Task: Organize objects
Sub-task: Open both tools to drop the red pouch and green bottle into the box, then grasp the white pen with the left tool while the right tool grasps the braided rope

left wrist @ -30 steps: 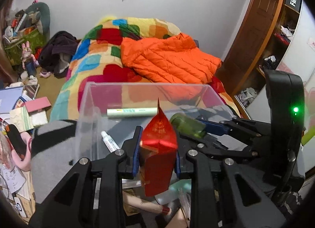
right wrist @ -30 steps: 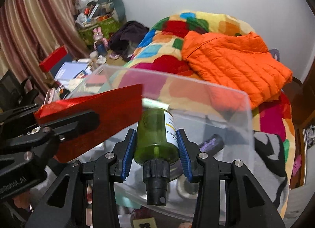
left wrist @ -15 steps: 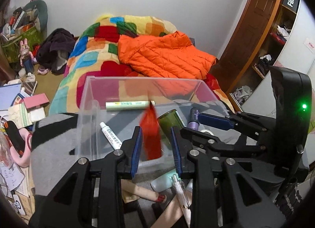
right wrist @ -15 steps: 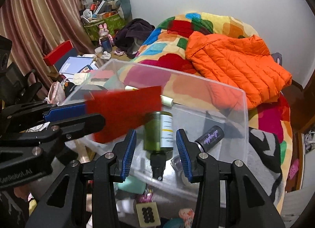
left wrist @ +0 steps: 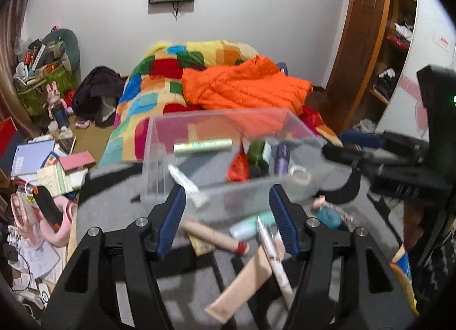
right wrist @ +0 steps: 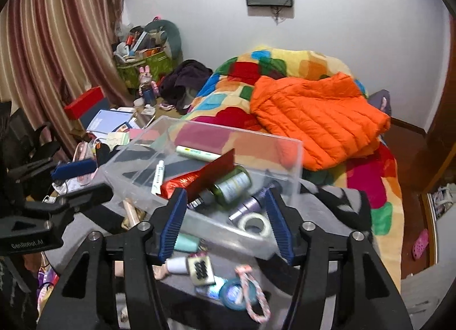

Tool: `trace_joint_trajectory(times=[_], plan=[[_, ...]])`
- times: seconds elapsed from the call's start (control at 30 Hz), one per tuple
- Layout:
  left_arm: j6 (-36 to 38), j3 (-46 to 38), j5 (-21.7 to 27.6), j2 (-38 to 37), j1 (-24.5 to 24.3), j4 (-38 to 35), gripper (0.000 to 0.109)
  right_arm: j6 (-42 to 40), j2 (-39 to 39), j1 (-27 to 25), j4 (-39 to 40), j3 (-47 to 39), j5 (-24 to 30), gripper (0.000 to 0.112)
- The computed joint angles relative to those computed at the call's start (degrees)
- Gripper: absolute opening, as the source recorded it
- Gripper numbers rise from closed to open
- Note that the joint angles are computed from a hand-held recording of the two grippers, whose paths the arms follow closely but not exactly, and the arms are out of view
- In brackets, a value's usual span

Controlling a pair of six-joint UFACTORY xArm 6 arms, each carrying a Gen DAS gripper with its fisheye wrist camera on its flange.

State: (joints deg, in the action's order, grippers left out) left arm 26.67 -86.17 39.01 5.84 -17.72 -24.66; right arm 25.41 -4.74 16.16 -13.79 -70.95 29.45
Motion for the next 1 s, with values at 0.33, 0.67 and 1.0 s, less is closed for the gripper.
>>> trace_joint_trajectory(times=[0.33, 0.67, 1.0], plan=[[-1.97, 9.30, 0.22, -4.28, -2.43, 0.21, 0.061, 2.23, -6.38, -1.29, 2.63, 11.41, 0.25, 0.054], [-3.33, 14.56, 1.76, -6.66, -5.00, 0.75, 0.038, 5.51, -9.44, -2.20, 2.92, 18.50, -1.44, 0.054], [-4.60, 15.02, 0.15, -5.08, -7.21, 3.24, 0.026, 4.82, -9.25, -2.98, 2.85, 19.91, -2.24, 0.025]])
